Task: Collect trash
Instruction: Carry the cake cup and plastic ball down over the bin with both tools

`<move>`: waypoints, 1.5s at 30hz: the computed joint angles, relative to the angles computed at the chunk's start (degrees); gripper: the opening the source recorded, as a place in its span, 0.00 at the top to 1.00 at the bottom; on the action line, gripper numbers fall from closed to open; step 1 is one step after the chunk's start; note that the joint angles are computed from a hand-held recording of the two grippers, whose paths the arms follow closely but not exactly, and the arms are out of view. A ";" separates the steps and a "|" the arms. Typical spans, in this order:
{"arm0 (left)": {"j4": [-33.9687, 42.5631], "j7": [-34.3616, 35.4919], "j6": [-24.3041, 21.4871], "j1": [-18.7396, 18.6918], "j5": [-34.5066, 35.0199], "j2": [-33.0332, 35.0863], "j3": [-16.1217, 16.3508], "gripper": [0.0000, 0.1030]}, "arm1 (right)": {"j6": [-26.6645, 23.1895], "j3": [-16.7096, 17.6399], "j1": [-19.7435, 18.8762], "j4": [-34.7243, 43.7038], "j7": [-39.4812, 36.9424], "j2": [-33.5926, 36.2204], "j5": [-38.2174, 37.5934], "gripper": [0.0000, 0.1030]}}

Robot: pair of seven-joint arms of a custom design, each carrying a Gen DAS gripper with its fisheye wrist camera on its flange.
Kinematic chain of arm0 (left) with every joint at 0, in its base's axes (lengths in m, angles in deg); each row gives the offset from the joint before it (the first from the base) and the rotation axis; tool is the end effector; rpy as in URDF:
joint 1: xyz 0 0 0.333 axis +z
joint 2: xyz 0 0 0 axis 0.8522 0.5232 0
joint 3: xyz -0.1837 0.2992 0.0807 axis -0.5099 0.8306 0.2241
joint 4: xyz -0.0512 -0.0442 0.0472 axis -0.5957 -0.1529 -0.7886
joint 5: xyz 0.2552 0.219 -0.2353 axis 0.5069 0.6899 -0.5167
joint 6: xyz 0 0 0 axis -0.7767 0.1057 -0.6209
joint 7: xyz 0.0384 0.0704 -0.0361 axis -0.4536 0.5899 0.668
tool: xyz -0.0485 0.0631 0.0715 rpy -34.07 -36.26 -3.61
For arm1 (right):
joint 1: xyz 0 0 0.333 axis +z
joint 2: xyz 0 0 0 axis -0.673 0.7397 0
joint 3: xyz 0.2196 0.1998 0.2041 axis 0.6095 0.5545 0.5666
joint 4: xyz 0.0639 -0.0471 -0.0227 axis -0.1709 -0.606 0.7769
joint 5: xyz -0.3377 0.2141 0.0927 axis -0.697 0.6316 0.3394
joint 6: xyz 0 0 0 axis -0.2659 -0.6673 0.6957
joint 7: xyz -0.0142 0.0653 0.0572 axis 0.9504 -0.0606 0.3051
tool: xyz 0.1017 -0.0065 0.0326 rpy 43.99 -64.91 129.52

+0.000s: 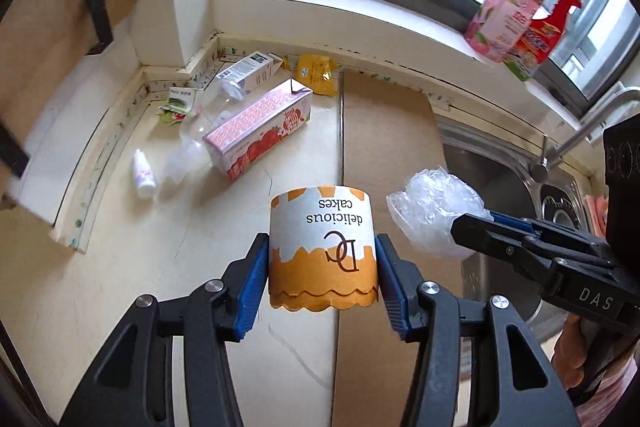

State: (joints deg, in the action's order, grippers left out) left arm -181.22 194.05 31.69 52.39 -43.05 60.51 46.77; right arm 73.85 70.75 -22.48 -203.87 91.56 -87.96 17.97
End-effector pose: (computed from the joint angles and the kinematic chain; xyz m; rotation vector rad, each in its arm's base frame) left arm 0.4765 -0.1518 0.7560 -1.5175 2.5129 -0.8471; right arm 0.3842 0.1467 0.7494 -1.5104 1.9215 -0.0919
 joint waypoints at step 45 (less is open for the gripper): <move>-30.03 27.15 -20.33 18.75 7.24 -39.64 15.40 0.51 | -14.01 21.40 18.99 5.52 26.13 1.11 -9.86 0.75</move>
